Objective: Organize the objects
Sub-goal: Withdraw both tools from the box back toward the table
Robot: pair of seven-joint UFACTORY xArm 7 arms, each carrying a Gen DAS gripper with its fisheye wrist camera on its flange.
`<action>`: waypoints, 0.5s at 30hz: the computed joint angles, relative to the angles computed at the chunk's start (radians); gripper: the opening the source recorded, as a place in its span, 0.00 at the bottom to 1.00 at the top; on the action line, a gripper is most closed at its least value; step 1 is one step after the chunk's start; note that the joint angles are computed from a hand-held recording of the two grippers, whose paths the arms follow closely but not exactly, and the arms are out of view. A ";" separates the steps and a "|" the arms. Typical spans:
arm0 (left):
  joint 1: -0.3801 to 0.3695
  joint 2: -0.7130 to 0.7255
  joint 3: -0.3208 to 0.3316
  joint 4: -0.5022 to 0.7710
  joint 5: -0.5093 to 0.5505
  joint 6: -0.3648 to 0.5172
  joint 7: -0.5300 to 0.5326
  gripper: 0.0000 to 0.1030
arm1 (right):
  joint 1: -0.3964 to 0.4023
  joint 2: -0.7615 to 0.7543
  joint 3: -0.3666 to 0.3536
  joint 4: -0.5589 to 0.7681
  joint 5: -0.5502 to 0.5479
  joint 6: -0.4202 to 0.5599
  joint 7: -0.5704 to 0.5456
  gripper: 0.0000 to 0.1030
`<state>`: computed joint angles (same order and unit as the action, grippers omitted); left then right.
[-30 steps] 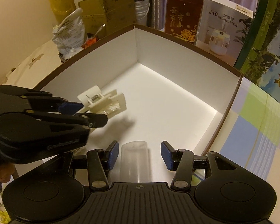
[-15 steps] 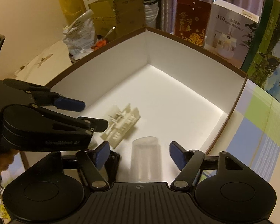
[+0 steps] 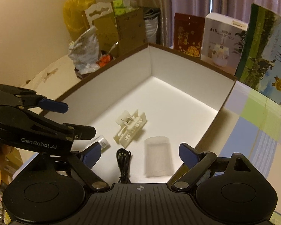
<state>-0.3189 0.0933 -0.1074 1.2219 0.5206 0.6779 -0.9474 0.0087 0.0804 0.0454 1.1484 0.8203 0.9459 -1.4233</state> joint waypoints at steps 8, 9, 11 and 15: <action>-0.027 -0.042 -0.029 -0.001 0.030 0.067 -0.040 0.77 | -0.020 -0.071 -0.033 -0.041 0.049 0.052 -0.018 0.87; -0.030 -0.047 -0.033 -0.002 0.034 0.072 -0.046 0.77 | -0.021 -0.077 -0.038 -0.044 0.052 0.058 -0.020 0.87; -0.034 -0.055 -0.040 -0.003 0.040 0.084 -0.060 0.77 | -0.027 -0.093 -0.050 -0.055 0.059 0.073 -0.024 0.87; -0.045 -0.076 -0.058 -0.008 0.051 0.110 -0.085 0.77 | -0.040 -0.120 -0.076 -0.077 0.066 0.101 -0.030 0.87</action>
<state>-0.3643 0.0173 -0.1653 1.2135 0.5711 0.7877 -1.0326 -0.0315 -0.0399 -0.0307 1.0713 0.8862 1.0466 -1.4537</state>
